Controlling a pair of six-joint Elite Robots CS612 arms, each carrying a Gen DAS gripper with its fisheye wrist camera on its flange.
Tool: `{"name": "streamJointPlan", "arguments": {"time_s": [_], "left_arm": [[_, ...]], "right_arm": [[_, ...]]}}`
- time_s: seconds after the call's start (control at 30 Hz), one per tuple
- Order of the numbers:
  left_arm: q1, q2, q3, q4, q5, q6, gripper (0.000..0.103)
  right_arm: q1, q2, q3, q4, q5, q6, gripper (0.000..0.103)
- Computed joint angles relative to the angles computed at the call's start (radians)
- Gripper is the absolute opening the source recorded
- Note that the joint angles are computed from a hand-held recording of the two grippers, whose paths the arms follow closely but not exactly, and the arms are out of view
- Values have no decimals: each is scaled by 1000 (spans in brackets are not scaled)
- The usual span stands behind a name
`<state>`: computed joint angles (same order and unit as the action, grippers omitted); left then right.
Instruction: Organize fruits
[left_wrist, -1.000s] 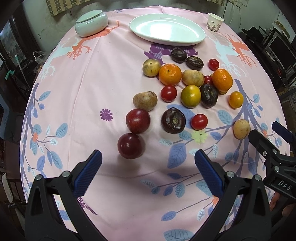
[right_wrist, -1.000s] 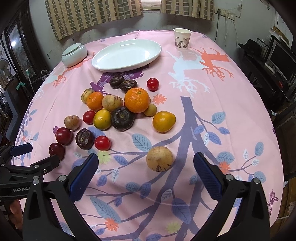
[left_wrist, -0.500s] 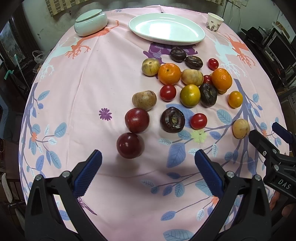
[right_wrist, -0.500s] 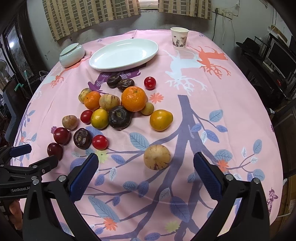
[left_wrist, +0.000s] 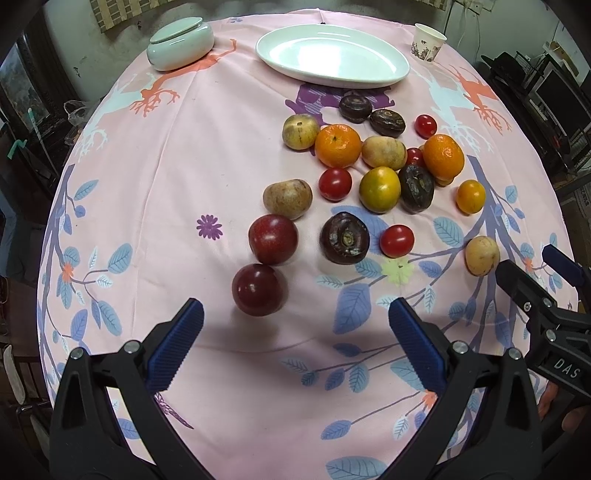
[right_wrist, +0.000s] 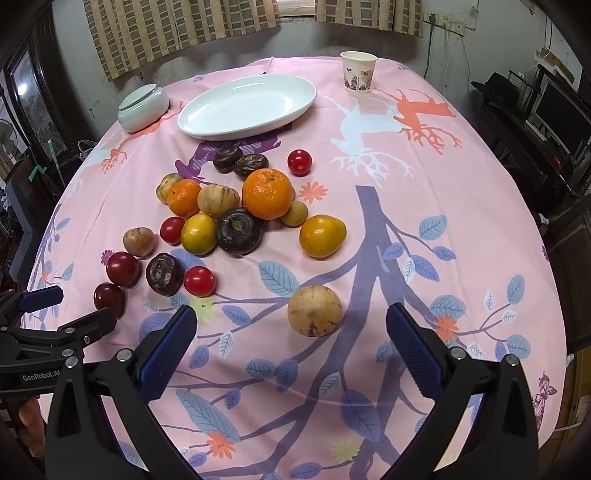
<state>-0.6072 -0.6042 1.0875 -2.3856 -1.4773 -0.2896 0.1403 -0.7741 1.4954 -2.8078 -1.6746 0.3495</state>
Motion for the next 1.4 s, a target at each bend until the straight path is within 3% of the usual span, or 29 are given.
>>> {"name": "streamJointPlan", "arguments": {"time_s": [0.7,0.83,0.9,1.07,1.4], "left_arm": [[5,6,-9,11,-7,2,101],[18,5,3,-30,-58,28,101],[16,4,11,-40,-30,48,101],[33,19,-4,-18,-71,34,101],[43,64,-60,30,-49,74,98]], "right_arm": [[-2,4,0,-3,2,7,102],[-3,6,0,-1,-15,11,102],[-3,7,1,-1,-25,7,102],[-11,13,13,-17,5,20,102],[-29,18,24,-10,48,34,102]]}}
